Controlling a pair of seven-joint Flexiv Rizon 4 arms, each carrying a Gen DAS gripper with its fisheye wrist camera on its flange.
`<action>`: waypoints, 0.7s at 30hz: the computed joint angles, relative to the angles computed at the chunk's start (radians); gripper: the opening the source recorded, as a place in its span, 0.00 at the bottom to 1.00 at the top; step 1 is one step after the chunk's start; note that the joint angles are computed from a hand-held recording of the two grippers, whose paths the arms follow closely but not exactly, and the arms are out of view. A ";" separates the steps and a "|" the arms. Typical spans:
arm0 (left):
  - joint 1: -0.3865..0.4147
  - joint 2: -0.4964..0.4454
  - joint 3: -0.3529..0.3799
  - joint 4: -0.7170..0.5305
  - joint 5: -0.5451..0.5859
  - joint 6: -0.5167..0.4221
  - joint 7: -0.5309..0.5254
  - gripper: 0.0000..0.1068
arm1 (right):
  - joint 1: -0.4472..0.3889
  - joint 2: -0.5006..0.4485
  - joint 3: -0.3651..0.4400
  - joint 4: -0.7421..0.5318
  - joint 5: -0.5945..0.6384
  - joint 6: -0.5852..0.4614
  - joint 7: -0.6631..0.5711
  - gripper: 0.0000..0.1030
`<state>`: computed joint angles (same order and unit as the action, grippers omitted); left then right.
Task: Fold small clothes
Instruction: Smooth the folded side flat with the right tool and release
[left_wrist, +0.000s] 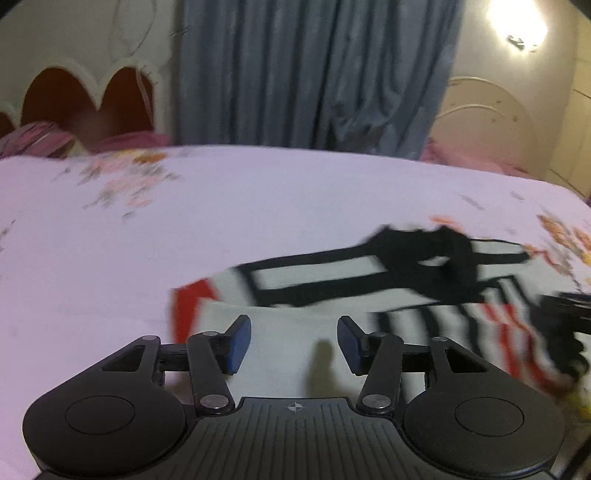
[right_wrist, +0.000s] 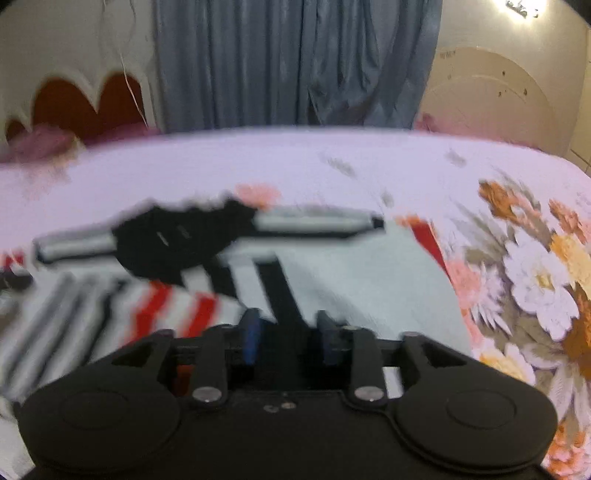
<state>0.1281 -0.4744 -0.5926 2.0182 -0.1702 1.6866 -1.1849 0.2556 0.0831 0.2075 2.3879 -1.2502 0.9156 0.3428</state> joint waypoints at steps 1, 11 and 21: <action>-0.013 0.006 -0.002 0.008 0.003 0.004 -0.003 0.55 | -0.001 -0.014 -0.008 -0.011 -0.022 0.035 -0.002 0.37; -0.194 0.036 0.177 0.045 0.016 0.018 -0.052 0.61 | 0.056 -0.129 -0.022 -0.080 0.030 0.067 -0.112 0.31; -0.158 0.122 0.190 0.126 0.030 0.042 -0.105 0.61 | 0.049 -0.001 0.017 -0.006 0.092 0.001 -0.098 0.35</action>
